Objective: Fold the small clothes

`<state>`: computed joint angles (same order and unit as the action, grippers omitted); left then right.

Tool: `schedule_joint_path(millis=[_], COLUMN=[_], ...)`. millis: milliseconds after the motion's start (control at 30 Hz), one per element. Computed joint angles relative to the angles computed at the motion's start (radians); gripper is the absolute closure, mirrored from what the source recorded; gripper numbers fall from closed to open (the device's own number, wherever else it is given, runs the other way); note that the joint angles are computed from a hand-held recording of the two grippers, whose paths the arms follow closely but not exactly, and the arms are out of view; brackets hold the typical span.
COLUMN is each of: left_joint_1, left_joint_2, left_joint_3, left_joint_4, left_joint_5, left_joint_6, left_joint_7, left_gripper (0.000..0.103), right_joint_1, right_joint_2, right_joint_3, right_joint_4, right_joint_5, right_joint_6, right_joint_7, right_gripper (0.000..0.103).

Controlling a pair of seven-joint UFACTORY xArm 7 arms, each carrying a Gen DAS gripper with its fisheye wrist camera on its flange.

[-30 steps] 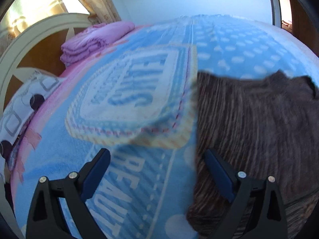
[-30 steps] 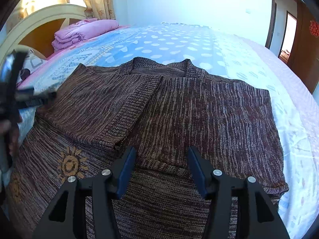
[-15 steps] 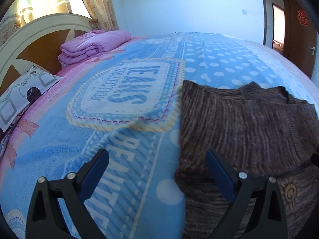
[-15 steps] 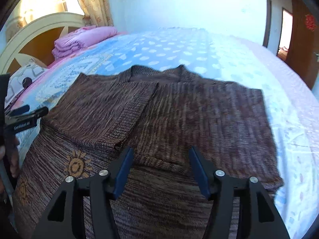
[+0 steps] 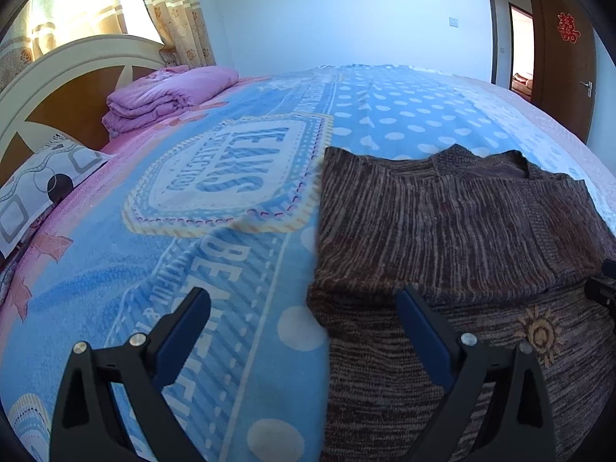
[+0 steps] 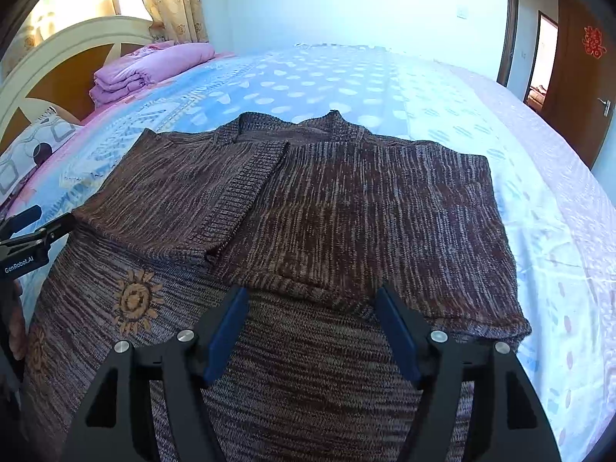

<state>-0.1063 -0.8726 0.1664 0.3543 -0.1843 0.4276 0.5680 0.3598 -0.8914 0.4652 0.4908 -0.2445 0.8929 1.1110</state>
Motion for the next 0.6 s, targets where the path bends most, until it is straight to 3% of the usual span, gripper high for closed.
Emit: schedule_joint_path(millis=[600], left_joint_1=[0.037], left_joint_2=[-0.214], left_joint_3=[0.018], left_joint_4=[-0.08], left_joint_5=[0.012], left_joint_6=[0.138], left_joint_7=[0.068], left_gripper=[0.003], right_joint_1=[0.096], right_joint_2=[-0.116], right_joint_3=[0.055], right_joint_4=[-0.02], right_joint_5=[0.061], right_joint_6=[0.142], right_joint_7=[0.072], right_gripper=[0.033])
